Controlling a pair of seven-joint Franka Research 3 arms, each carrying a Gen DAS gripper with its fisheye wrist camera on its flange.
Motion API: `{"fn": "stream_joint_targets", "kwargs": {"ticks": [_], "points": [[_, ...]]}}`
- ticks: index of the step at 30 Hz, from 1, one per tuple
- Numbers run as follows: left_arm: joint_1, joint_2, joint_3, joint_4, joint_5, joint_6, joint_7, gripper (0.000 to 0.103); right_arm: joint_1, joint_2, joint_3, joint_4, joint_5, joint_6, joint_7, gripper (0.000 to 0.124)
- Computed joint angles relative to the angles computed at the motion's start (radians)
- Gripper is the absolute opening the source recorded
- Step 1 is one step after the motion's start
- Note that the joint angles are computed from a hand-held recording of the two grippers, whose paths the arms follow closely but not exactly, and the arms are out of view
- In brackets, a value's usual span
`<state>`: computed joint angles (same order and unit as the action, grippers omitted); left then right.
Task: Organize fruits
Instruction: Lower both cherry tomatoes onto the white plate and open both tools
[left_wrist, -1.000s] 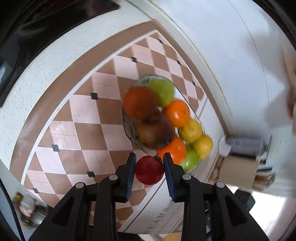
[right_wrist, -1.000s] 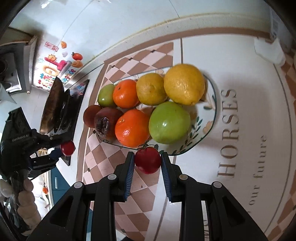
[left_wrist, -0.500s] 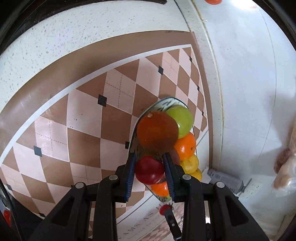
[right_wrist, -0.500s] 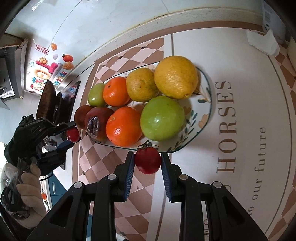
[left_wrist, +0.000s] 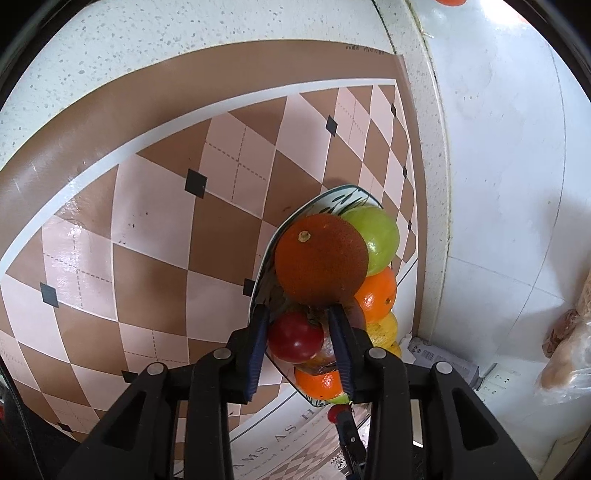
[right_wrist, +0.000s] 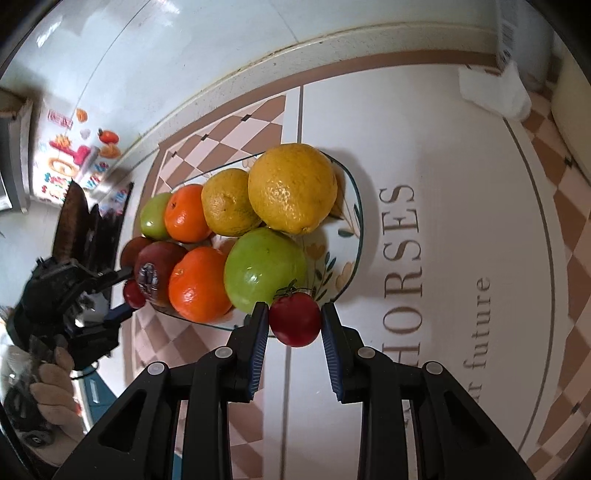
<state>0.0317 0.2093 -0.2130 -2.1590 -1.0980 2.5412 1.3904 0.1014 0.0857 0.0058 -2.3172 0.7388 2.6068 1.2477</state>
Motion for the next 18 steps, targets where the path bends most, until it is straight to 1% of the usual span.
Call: {"fn": "stream_joint_targets", "kwargs": {"ticks": [1,2,6,10,12,13,14,18], "points": [[0.000,0.006,0.000,0.004,0.001,-0.006,-0.001,0.036,0.004,0.005,0.000,0.002,-0.025,0.007,0.008,0.031],[0.002,0.011,-0.001,0.009,0.002,-0.015,-0.001,0.037,0.007,0.009,-0.001,0.002,-0.046,0.013,0.014,0.031],[0.003,0.022,-0.001,0.019,0.043,-0.039,-0.001,0.048,0.008,0.010,0.005,-0.004,-0.046,0.027,-0.008,0.032],[0.007,0.024,-0.003,0.021,0.066,-0.051,-0.005,0.049,0.006,0.015,0.007,0.000,-0.032,0.023,-0.024,0.033],[0.007,0.022,-0.003,0.021,0.080,-0.052,-0.009,0.049,0.003,0.020,0.007,0.005,-0.020,0.010,-0.028,0.042],[0.007,0.021,-0.004,0.023,0.085,-0.052,-0.008,0.049,0.002,0.021,0.007,0.005,-0.012,0.011,-0.032,0.054],[0.007,0.020,-0.003,0.024,0.093,-0.055,-0.010,0.049,0.002,0.019,0.009,0.001,-0.002,0.019,-0.042,0.062],[0.004,0.006,0.000,0.016,0.126,-0.054,-0.025,0.049,0.004,0.014,0.010,-0.003,0.012,0.024,-0.061,0.064]]}}
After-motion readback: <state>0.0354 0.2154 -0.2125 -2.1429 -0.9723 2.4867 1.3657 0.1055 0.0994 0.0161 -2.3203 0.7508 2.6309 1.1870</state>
